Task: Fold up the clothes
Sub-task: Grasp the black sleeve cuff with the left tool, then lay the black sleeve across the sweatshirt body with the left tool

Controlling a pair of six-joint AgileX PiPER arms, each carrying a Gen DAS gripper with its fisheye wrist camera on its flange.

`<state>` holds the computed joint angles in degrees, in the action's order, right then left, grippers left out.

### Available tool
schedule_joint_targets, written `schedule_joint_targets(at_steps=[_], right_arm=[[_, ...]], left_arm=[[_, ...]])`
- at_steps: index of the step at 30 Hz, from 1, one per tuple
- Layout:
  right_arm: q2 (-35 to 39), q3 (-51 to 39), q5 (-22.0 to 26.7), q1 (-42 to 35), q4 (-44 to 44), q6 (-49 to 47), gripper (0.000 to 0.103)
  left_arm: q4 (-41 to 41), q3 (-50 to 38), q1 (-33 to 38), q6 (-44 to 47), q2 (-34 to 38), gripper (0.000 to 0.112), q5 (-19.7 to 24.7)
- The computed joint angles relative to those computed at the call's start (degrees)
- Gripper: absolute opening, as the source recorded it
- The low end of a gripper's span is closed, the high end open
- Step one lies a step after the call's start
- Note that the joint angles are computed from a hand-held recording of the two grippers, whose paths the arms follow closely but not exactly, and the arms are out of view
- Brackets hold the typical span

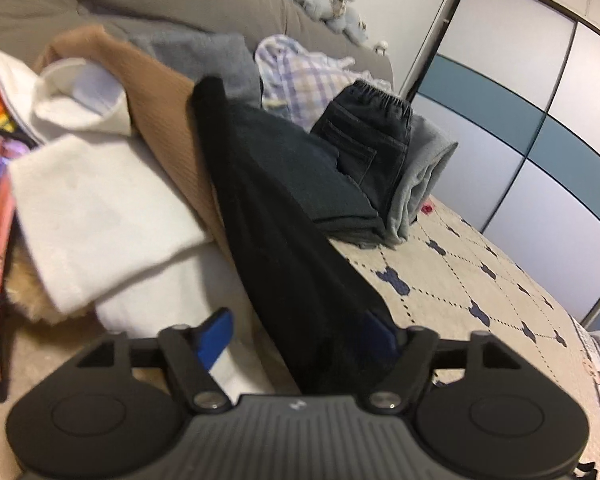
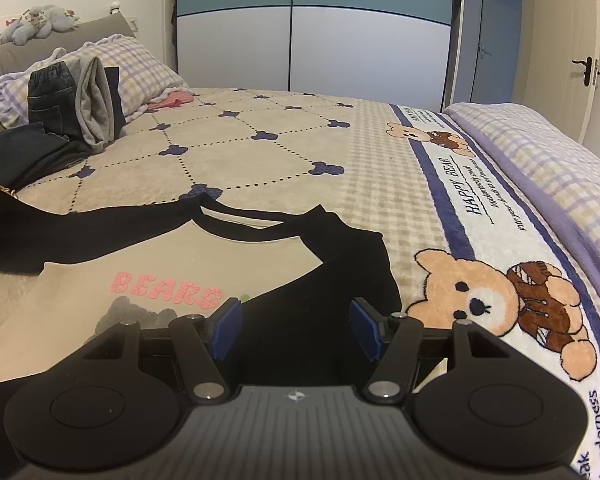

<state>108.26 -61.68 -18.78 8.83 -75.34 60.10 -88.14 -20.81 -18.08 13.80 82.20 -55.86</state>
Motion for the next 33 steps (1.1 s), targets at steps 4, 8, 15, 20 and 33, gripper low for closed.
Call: schedule_joint_targets(at_steps=[4,8,15,20,33], right_arm=[[0.1,0.1,0.1,0.3,-0.1,0.0,0.062],[0.0,0.3,0.1,0.4,-0.4,-0.1,0.062],[-0.5,0.7,-0.2,0.3,-0.2,0.0,0.062],[-1.0,1.2,-0.5,0.5,0.4,-0.8,0.062],[-1.5,1.2,-2.4,-0.5,-3.4,4.4,0.062]], left_arm=[[3.8,0.4,-0.2,-1.3,0.5,0.074,0.2],[7.1,1.0,3.7,-5.0,0.4,0.058,3.3],[15.8,3.9,6.6,-14.1,-2.5,0.008,8.9],[16.2,4.2,1.0,-13.3,-2.7,0.007,3.8],[28.1,5.7,-6.7,-16.7,-3.7,0.006,-3.7]])
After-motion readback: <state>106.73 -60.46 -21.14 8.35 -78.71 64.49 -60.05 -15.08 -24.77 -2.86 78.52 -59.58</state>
